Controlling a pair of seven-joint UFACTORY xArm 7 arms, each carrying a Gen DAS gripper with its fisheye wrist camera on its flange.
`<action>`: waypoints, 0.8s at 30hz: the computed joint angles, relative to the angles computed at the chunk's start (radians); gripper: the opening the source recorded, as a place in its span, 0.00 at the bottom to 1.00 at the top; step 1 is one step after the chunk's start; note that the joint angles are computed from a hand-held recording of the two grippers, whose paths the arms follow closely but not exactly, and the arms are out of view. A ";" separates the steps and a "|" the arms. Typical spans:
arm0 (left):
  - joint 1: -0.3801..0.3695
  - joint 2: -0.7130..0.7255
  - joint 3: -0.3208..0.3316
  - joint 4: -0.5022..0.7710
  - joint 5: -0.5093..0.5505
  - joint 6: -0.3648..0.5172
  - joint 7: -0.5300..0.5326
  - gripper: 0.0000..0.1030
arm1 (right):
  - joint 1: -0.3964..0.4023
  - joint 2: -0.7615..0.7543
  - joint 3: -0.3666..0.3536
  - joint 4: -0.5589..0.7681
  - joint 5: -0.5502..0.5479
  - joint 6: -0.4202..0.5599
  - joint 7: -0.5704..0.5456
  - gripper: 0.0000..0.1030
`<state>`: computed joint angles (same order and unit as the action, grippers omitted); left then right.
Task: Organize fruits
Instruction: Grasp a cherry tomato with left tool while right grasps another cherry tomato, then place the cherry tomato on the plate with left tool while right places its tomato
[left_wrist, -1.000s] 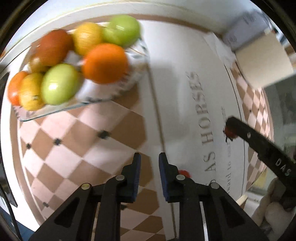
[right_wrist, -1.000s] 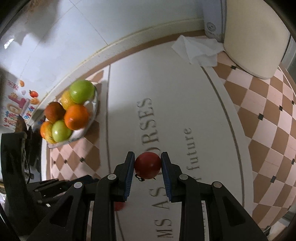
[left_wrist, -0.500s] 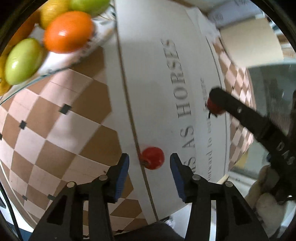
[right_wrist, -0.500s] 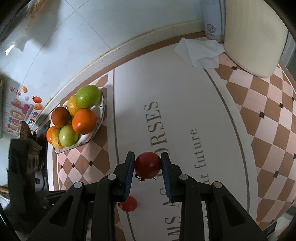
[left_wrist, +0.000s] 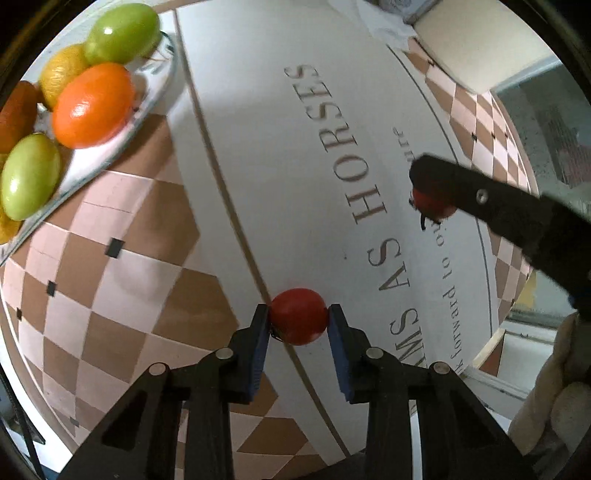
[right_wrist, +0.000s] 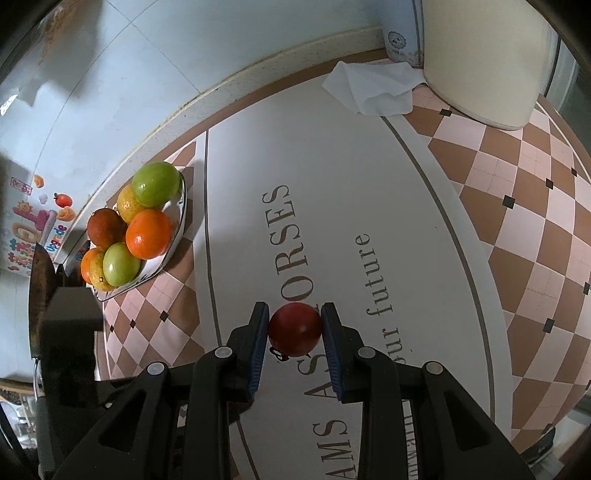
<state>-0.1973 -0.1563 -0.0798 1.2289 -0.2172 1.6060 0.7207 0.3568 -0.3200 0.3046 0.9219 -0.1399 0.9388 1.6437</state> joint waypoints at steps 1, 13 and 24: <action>0.007 0.011 0.009 0.024 -0.007 0.011 -0.002 0.28 | 0.000 0.002 -0.001 0.002 -0.001 -0.003 -0.003 0.31; 0.194 0.318 0.092 0.546 -0.136 0.114 -0.153 0.28 | 0.014 0.246 -0.049 0.198 -0.041 -0.192 -0.175 0.30; 0.295 0.590 0.051 0.867 -0.105 0.109 -0.319 0.28 | 0.083 0.576 -0.136 0.538 -0.028 -0.208 -0.387 0.30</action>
